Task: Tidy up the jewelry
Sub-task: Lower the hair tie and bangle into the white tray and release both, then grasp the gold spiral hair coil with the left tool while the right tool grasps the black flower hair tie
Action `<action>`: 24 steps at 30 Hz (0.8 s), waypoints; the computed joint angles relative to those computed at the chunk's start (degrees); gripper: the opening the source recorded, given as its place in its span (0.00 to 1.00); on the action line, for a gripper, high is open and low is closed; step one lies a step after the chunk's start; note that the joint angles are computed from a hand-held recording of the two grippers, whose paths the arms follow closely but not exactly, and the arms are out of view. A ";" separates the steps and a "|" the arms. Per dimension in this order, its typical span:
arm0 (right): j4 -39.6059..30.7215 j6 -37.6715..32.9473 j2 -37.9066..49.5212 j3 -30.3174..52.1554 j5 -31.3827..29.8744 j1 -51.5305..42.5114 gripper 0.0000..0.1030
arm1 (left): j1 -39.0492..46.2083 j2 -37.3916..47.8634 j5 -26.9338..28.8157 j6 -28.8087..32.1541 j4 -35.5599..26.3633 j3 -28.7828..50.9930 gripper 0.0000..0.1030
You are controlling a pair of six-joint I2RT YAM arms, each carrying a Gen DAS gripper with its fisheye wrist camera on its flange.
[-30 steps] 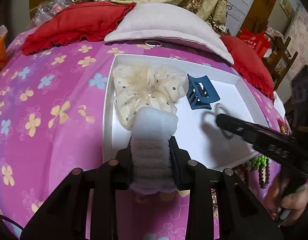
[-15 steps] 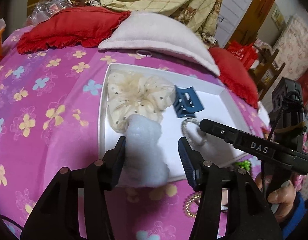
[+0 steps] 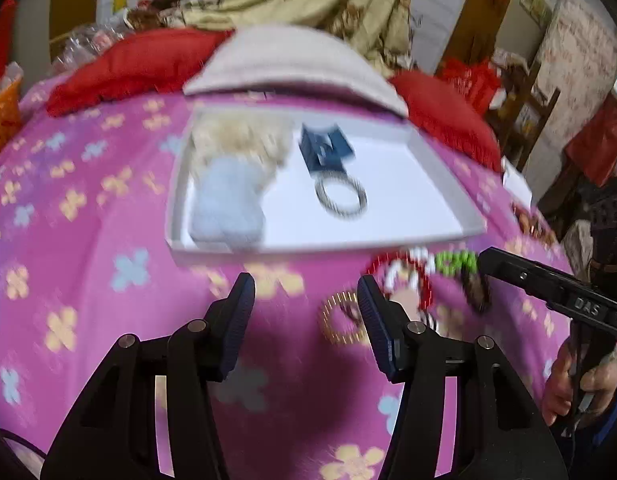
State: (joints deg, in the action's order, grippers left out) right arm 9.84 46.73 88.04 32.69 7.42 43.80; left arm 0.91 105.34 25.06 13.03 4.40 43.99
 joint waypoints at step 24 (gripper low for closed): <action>3.17 -4.75 7.62 4.89 2.76 6.02 0.42 | 0.98 7.64 -7.48 5.43 0.97 2.32 0.08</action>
